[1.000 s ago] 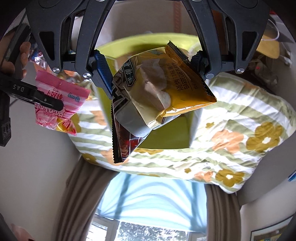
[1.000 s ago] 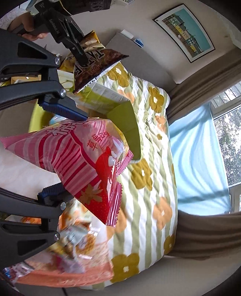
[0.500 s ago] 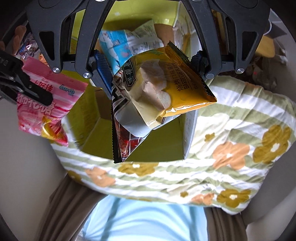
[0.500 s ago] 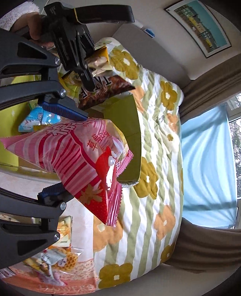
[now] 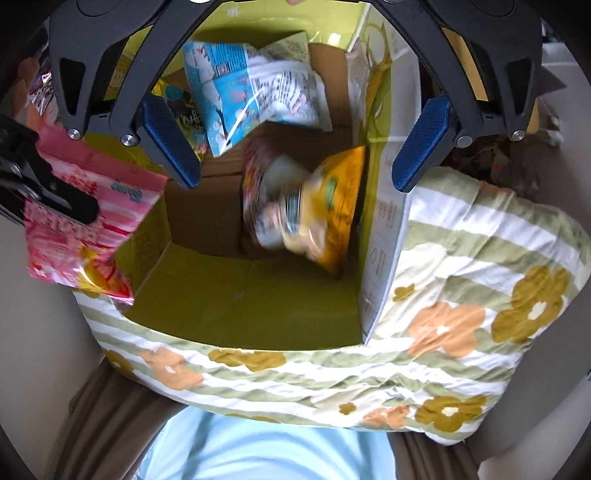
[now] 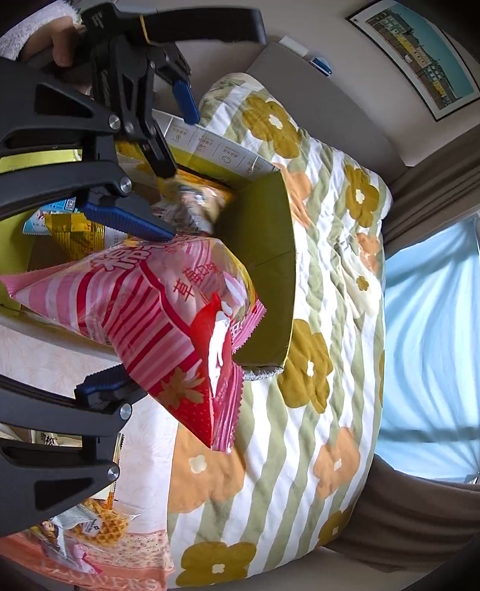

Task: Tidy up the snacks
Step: 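Withdraw both open tools from the box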

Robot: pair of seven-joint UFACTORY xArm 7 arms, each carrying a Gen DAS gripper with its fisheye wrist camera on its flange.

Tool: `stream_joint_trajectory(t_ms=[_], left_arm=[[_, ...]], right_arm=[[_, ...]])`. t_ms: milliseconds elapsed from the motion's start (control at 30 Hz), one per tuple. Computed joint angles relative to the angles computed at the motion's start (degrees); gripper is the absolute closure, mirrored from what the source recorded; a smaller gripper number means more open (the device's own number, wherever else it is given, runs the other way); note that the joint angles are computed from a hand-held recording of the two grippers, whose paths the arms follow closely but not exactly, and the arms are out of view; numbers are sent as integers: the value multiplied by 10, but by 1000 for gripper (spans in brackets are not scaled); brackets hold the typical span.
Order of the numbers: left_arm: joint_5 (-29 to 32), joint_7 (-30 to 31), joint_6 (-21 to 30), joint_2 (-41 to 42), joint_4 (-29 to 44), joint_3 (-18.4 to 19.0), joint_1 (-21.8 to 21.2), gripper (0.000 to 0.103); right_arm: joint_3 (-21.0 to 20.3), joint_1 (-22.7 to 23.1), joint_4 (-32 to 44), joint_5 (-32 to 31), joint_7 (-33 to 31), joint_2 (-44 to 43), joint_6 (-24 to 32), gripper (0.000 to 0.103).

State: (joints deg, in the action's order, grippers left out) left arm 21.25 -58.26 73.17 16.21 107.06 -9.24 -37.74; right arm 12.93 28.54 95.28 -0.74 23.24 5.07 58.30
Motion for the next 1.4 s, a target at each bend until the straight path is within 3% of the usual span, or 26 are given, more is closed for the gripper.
stream_joint_trajectory(t_ms=[200,533,633,700,733,867,1133,1400], left_arm=[[2,-29,3,-38,-43,-12,-4,0],[21,-45,20,-56,-55,-22,-4,0],[23,-49,22,-63,-62,-26,-1,0],[24,-51,28,-66,-62,-28,-1,0],[25,-53,31,-68,-63,-30,-1,0],[25,-62,27,-83,-79,-36,1,0],[40,-68,36,-112,-94,-54,-1,0],[77,-54,49,-117,-60,-72,-19,0]], right_arm=[[0,5,9,-20,-7,11,15,44],[-3,17,52,-28,-30,49,29,43],[-4,22,62,-32,-36,58,30,34],[-6,26,52,-36,-30,53,12,4],[-5,26,40,-37,-30,45,-3,1],[-2,31,8,-61,-22,19,-25,1],[8,25,-16,-42,2,-23,-11,1],[29,22,-52,-100,67,-94,-10,1]])
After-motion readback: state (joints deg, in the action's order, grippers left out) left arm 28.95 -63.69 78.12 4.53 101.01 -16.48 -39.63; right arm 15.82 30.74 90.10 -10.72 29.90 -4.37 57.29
